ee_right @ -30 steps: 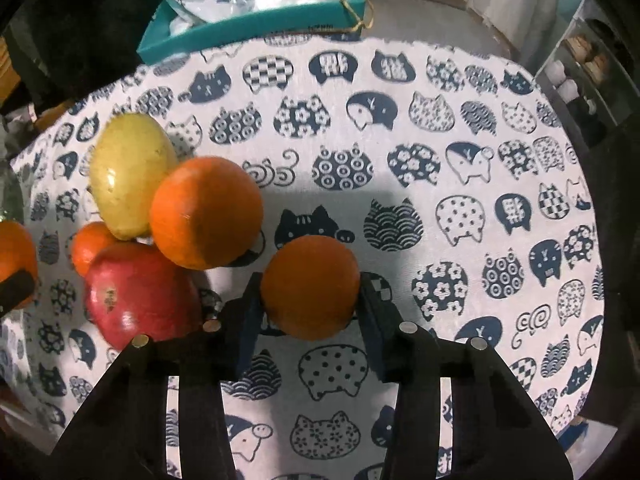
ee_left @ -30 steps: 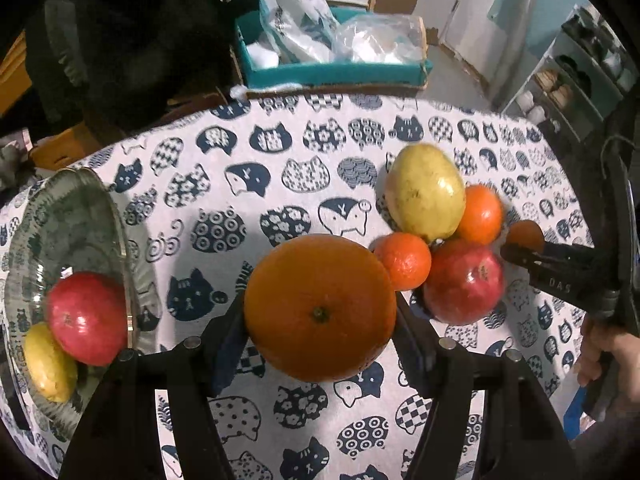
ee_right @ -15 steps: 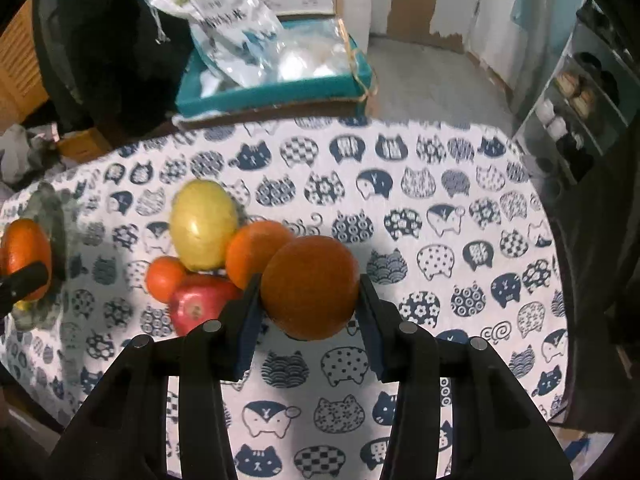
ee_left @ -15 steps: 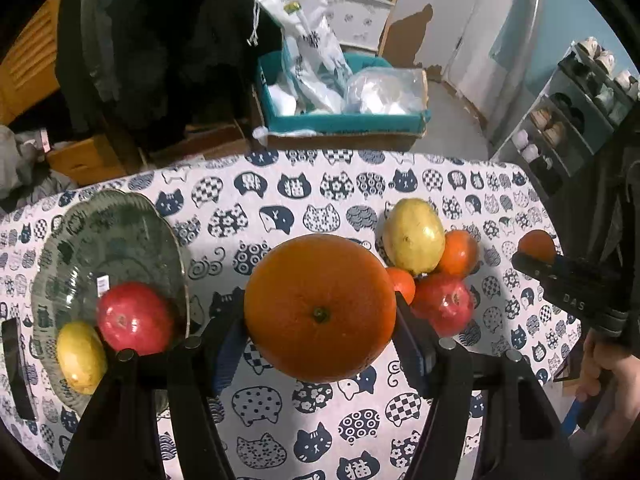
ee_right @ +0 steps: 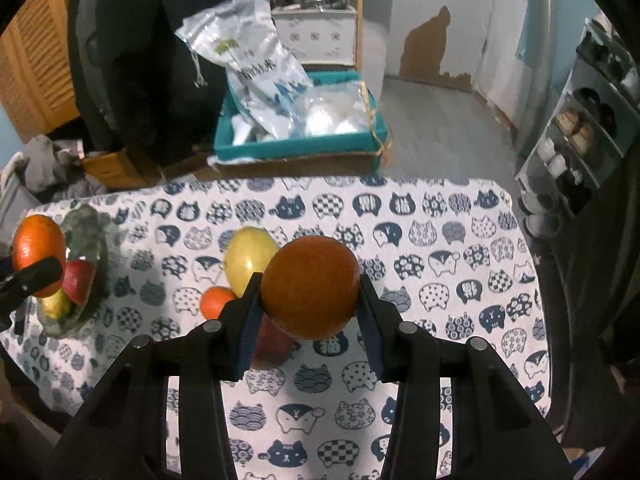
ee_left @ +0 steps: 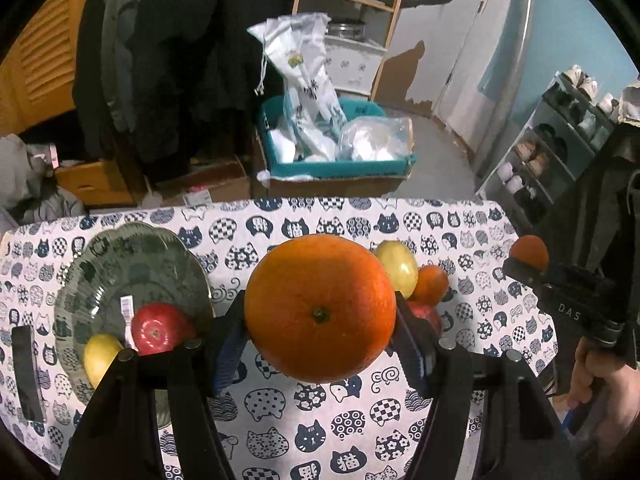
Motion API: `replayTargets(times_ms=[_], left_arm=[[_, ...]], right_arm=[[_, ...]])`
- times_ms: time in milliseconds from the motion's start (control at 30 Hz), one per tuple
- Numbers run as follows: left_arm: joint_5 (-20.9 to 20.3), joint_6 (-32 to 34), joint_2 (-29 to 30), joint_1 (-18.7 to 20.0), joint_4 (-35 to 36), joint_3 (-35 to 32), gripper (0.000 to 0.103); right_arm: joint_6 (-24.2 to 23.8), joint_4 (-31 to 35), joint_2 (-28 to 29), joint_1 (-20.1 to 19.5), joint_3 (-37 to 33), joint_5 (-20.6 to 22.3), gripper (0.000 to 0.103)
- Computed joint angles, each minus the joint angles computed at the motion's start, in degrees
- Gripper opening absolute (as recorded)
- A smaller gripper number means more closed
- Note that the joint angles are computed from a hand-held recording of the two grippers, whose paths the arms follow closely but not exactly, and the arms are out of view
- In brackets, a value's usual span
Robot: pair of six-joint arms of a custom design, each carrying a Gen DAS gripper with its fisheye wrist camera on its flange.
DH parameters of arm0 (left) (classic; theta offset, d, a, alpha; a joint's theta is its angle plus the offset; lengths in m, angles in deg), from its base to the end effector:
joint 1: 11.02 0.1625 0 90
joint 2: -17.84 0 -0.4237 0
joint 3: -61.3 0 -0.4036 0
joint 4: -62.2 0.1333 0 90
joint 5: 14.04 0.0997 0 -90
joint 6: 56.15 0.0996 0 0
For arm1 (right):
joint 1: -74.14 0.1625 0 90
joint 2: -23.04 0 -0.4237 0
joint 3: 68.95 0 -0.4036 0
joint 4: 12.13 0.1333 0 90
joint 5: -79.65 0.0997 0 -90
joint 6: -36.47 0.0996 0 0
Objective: Organize fruits
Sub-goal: 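Carry the orange and tangerine with both tools over the green bowl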
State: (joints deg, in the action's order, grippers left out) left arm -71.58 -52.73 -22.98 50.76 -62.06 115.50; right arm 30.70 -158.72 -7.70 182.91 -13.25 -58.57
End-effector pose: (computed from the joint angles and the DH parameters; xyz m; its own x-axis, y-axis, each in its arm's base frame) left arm -0.2309 -0.8253 0.3031 -0.8061 0.2791 -0.5218 0.4908 0.8081 -0.3259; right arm 0.3293 -0.7856 0.2045 -0.7253 0.0741 0.6844 -0.3487 0.8178 -0.4579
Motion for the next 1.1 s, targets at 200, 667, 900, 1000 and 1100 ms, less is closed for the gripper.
replayTargets(times_ms=[200,667,900,1000,1100], left_arm=[[0.19,1.47,-1.96,-0.47,-2.94,1.9,0.068],[2.95,4.4,-6.16,-0.96,-9.32,5.85,0.068],[4.09,4.53,-7.67,-0.62,-10.78,6.48,0.068],[5.01,4.61,-8.33,-0.41,-11.59,7.08,0.068],[5.52,4.28,-8.84,0.05,-11.73,7.28,0.068]], right_arm=[[-2.3,-1.42,0.85,1.49,-1.42,0.83,0.043],[-6.77,-2.59,3.89,4.79,-6.35,4.05,0.043],[-8.11,-1.25,6.16,6.01,-10.15,5.61,0.043],[-8.49,-0.25,7.63,6.44,-12.51,6.14,0.043],[-8.76,1.44,9.56,6.83,-15.58,6.73,0.043]])
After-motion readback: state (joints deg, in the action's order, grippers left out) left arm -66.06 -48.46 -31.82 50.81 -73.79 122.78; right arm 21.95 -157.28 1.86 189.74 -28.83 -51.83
